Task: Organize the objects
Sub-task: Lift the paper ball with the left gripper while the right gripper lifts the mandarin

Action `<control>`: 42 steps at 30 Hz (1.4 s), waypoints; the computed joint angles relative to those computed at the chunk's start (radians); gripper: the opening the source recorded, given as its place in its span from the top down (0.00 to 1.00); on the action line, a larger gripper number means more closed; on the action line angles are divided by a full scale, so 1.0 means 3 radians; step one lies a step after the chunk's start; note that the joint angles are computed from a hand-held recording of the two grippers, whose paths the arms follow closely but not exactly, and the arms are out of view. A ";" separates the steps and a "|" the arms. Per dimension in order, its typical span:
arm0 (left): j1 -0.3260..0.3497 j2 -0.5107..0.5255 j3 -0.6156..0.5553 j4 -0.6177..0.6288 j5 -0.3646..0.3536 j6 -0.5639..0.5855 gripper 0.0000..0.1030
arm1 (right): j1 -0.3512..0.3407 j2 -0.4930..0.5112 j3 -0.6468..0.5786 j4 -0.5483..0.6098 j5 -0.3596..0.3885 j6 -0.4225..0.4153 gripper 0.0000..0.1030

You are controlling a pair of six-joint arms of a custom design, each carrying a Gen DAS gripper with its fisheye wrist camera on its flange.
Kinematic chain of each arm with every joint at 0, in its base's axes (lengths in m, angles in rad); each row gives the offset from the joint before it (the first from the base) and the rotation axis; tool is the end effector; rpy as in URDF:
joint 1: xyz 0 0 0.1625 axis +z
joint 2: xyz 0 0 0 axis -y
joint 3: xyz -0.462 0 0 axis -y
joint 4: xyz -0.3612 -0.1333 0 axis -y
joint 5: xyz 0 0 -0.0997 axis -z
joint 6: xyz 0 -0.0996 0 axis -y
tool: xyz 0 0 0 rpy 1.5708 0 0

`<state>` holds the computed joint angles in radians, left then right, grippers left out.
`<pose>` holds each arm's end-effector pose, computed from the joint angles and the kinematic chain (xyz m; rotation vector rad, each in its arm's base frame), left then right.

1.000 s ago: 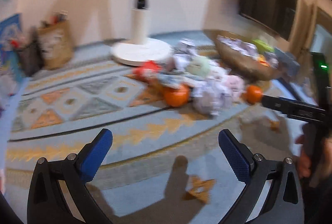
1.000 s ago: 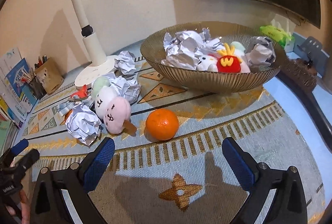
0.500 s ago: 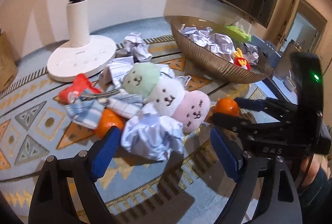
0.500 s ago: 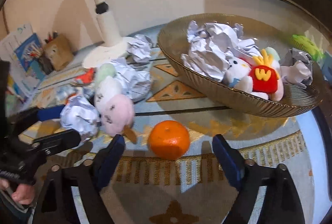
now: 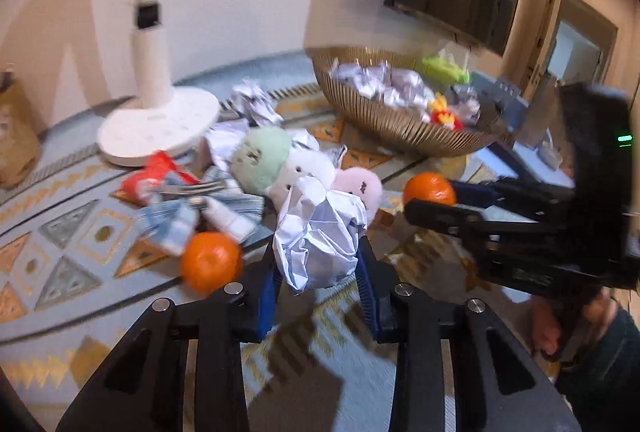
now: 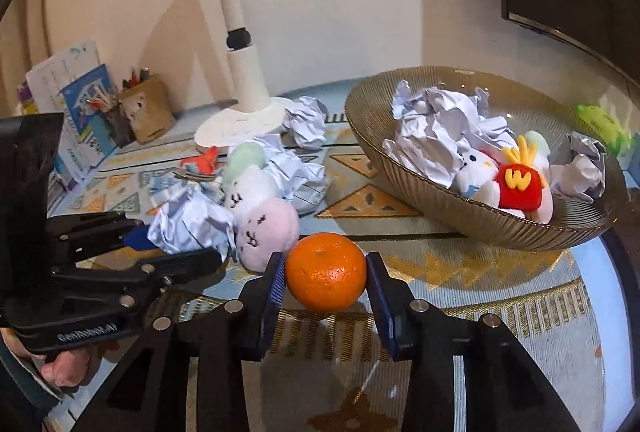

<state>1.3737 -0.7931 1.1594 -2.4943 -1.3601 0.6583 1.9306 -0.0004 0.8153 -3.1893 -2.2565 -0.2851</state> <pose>-0.0050 -0.8123 0.3324 1.0573 2.5185 -0.6943 0.3595 -0.7563 -0.0819 0.3990 -2.2981 1.0100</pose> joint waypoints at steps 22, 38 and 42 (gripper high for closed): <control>0.0223 -0.0431 0.0574 -0.0735 0.0204 -0.0081 0.68 | 0.0126 0.0074 0.0002 0.0679 0.0268 0.0145 0.52; 0.0226 -0.0437 0.0584 -0.0712 0.0185 -0.0059 0.68 | 0.0138 0.0096 -0.0031 0.0708 0.0263 0.0030 0.58; 0.0206 -0.0415 0.0574 -0.0671 0.0267 0.0002 0.68 | 0.0144 0.0095 -0.0012 0.0679 0.0281 -0.0024 0.61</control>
<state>1.4355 -0.9175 1.3316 -2.6956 -1.2800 0.6590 1.9739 0.0281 0.8118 -2.9856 -2.1722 -0.2922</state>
